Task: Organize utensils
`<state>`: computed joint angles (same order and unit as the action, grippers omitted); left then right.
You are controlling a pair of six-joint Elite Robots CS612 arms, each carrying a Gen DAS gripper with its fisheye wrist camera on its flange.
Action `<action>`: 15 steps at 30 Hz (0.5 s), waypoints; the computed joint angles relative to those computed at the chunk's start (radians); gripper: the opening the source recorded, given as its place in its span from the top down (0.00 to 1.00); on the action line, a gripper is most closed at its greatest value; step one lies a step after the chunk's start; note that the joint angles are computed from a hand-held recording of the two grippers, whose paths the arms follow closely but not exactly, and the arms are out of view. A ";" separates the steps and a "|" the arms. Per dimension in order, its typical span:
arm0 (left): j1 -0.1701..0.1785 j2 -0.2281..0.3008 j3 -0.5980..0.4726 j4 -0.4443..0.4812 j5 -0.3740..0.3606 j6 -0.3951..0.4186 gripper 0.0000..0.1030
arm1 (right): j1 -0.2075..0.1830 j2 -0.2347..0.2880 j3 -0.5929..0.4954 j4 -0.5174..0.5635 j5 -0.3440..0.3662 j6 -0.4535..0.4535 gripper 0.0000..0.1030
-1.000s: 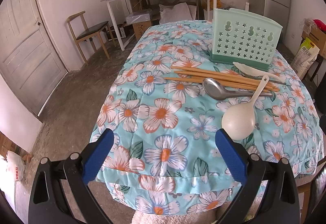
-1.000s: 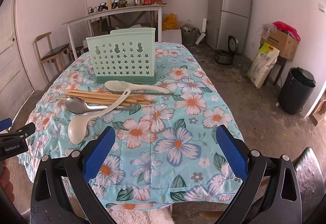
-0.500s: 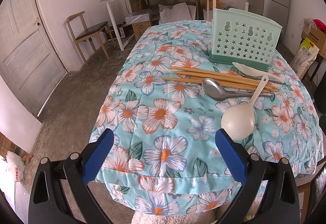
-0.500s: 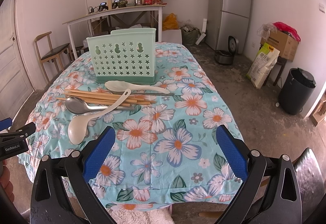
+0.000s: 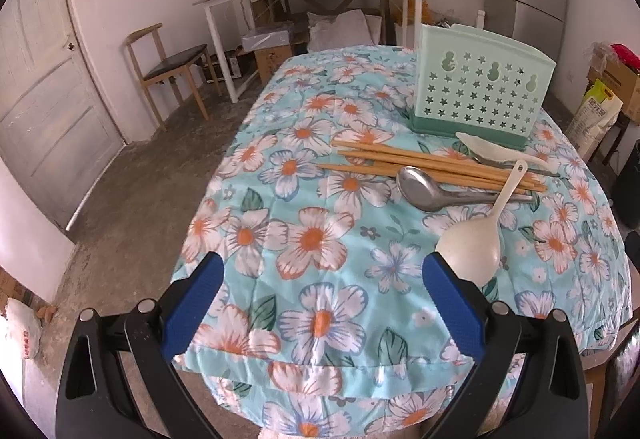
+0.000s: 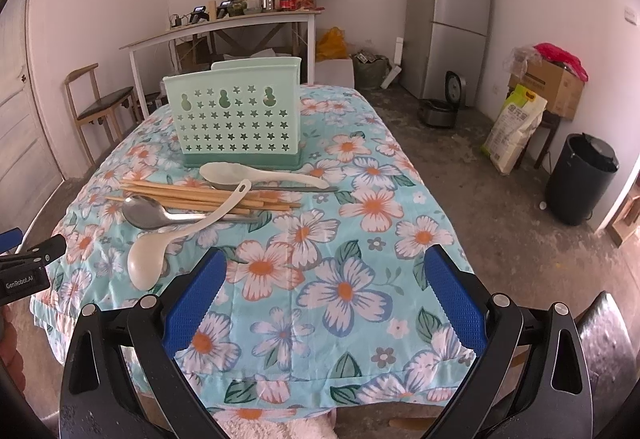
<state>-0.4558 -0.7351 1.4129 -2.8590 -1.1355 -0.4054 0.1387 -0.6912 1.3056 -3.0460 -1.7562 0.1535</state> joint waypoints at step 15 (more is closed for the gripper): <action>0.083 0.086 -0.114 -0.015 -0.401 0.041 0.05 | -0.008 0.070 -0.084 -0.061 0.137 -0.065 0.07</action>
<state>-0.3727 -0.6492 1.2991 -2.8740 -1.5367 -0.3646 0.1305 -0.6213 1.2214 -3.1066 -1.6194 0.0888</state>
